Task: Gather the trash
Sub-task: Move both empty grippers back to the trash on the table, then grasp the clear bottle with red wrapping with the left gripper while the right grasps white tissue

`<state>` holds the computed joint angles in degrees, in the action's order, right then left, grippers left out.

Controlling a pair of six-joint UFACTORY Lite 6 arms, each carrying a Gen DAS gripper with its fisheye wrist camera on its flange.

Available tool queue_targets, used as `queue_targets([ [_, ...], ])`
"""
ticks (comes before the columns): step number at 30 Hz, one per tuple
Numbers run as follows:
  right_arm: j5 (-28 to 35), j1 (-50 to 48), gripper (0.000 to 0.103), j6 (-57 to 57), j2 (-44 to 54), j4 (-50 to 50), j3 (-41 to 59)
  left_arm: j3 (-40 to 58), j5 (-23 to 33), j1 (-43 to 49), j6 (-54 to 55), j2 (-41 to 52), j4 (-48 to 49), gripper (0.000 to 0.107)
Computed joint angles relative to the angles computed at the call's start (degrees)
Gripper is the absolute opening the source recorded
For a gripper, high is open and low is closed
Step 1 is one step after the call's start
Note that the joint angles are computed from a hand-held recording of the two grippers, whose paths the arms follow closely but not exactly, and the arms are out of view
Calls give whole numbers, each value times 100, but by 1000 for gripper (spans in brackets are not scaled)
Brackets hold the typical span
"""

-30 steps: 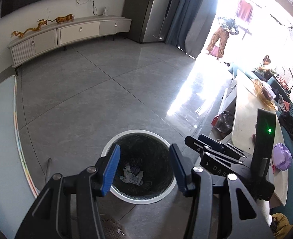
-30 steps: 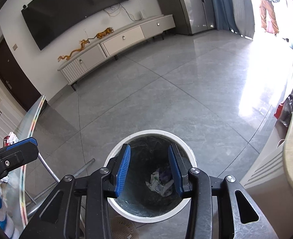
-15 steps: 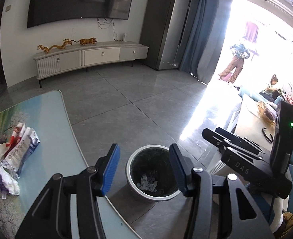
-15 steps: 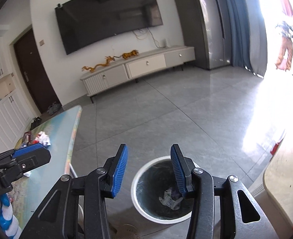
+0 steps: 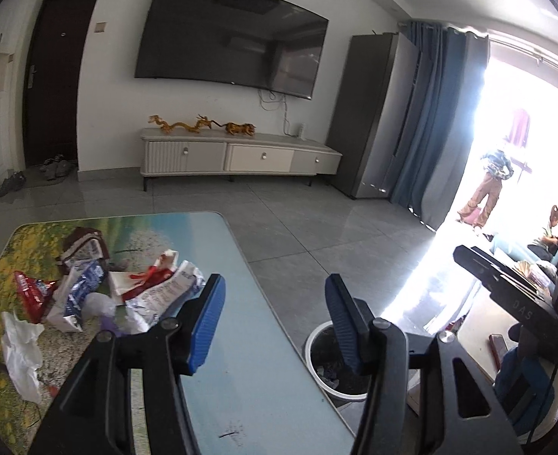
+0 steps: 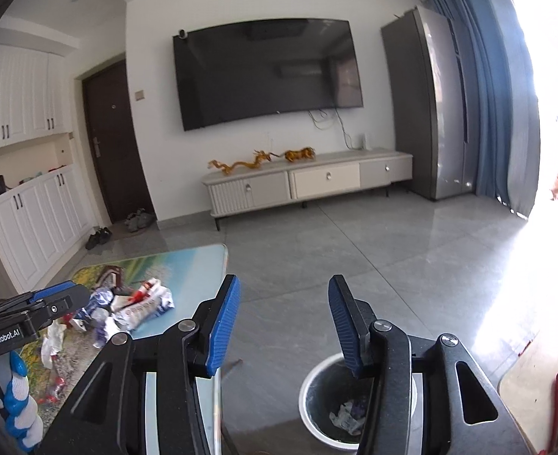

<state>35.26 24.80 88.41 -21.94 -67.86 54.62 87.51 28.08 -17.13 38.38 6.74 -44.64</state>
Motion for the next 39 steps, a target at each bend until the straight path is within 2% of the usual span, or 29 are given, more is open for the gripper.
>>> queue_targets([
  [4, 398, 598, 49, 10, 275, -134, 465, -420, 84, 898, 672, -519, -482, 55],
  [10, 620, 1164, 49, -13, 727, -266, 999, -931, 513, 2459, 1597, -1047, -1194, 55],
  [16, 302, 1260, 50, 46, 1124, -408, 1295, -1025, 841, 3993, 2334, -1212, -1515, 55],
  [20, -4, 1186, 55, -33, 1446, -372, 1502, -906, 1013, 4775, 2613, -1040, -1689, 55],
  [27, -544, 985, 56, -177, 2037, -213, 1781, -898, 812, 5046, 2703, -524, -1539, 56],
  [36, -1178, 654, 56, -491, 3138, 228, 2353, -885, 381, 4469, 2304, 620, -915, 56],
  [39, -1413, 563, 56, -795, 3561, 530, 2603, -816, 408, 4354, 2252, 924, -890, 56],
])
